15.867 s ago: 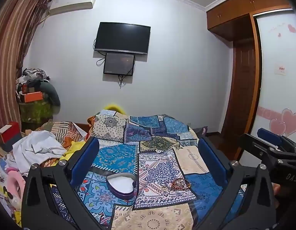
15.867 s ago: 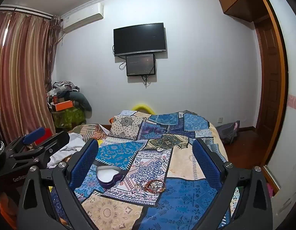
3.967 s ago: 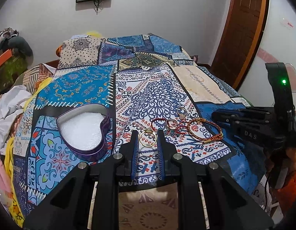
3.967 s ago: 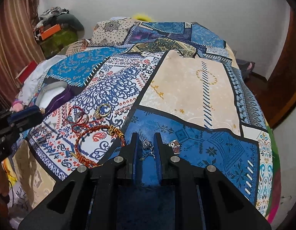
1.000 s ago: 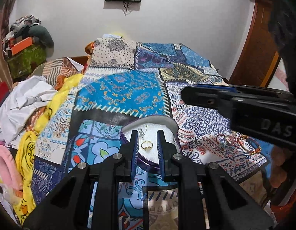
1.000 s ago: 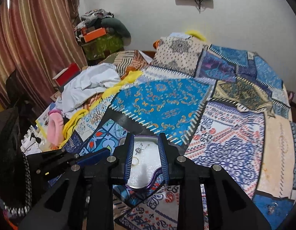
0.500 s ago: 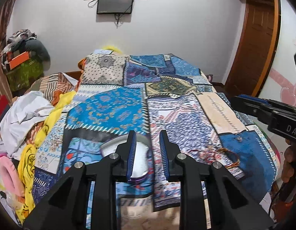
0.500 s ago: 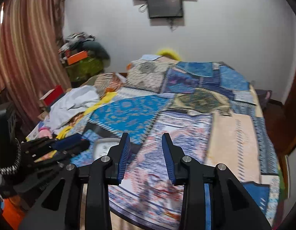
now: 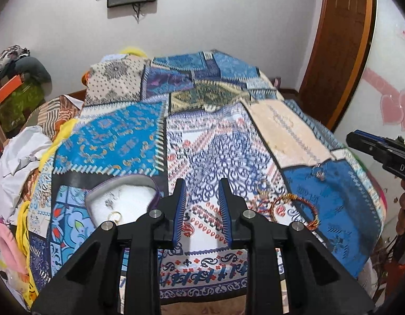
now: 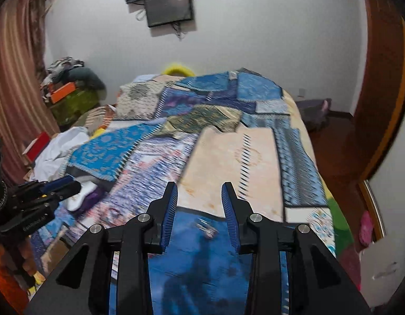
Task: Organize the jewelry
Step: 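Withdraw both tools from the heart tin back toward the jewelry, then grasp the silver pendant earring with the right tool and carry it toward the tin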
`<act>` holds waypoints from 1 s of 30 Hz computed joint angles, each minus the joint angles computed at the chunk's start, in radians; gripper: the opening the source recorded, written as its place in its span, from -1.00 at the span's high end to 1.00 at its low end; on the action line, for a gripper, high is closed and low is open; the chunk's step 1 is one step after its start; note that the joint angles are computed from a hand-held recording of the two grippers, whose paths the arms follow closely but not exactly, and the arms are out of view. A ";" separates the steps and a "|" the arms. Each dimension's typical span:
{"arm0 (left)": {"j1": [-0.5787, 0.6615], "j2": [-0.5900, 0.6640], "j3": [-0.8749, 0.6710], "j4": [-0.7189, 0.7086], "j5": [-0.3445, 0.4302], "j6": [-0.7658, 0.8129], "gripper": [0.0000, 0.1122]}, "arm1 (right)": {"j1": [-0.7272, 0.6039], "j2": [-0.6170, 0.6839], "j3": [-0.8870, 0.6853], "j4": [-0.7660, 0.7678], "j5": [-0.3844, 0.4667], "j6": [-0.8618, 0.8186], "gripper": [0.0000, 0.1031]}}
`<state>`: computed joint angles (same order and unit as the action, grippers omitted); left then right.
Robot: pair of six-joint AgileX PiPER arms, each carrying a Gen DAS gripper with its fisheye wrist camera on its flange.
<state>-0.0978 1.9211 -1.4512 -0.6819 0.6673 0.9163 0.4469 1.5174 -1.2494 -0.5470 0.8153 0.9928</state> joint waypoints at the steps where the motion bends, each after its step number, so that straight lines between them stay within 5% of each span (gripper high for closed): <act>1: -0.006 0.008 -0.001 0.016 -0.003 -0.012 0.57 | -0.014 -0.007 0.021 0.016 -0.010 -0.007 0.39; 21: -0.025 0.128 -0.072 0.034 0.077 -0.033 0.58 | -0.095 0.027 0.143 0.204 -0.146 -0.209 0.39; 30: -0.020 0.156 -0.107 0.015 0.110 -0.025 0.87 | -0.089 0.053 0.155 0.255 -0.212 -0.261 0.41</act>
